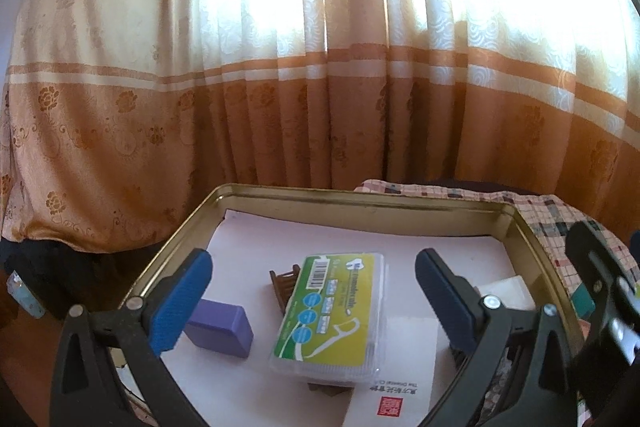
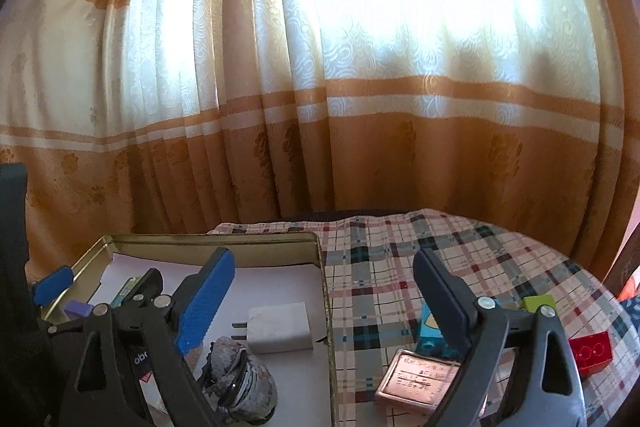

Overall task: Organize rigid objects
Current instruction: 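Lower the case into the tin tray with the left tool while the right tool drops the charger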

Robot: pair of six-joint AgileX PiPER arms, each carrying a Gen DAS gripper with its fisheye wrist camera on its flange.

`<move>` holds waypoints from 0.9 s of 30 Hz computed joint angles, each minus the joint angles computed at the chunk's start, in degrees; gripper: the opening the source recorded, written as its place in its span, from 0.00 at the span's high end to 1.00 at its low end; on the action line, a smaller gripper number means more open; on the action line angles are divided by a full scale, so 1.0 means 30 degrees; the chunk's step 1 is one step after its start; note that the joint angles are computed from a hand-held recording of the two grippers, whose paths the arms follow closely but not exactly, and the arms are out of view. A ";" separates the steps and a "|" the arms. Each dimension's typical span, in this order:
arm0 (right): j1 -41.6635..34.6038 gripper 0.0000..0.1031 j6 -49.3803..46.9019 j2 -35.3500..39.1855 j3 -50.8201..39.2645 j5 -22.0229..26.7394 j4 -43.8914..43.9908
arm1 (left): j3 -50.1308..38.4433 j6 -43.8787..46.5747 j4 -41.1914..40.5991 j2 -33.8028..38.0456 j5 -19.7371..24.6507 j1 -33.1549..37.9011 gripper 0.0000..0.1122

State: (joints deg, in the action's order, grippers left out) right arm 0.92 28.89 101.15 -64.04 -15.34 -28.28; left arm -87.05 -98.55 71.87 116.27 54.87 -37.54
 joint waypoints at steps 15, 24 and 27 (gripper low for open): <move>0.0394 0.06 -0.7448 -0.1245 0.1963 -0.1121 0.6735 | 0.2446 -0.3870 0.0118 -0.1482 0.0688 -0.0263 0.08; 0.0196 0.06 -0.7492 -0.1701 0.2575 -0.1434 0.6735 | 0.2943 -0.4572 0.0210 -0.1725 0.0813 -0.0533 0.08; 0.0153 0.06 -0.7532 -0.1788 0.2732 -0.1532 0.6735 | 0.3066 -0.4651 0.0443 -0.1746 0.1081 -0.0868 0.08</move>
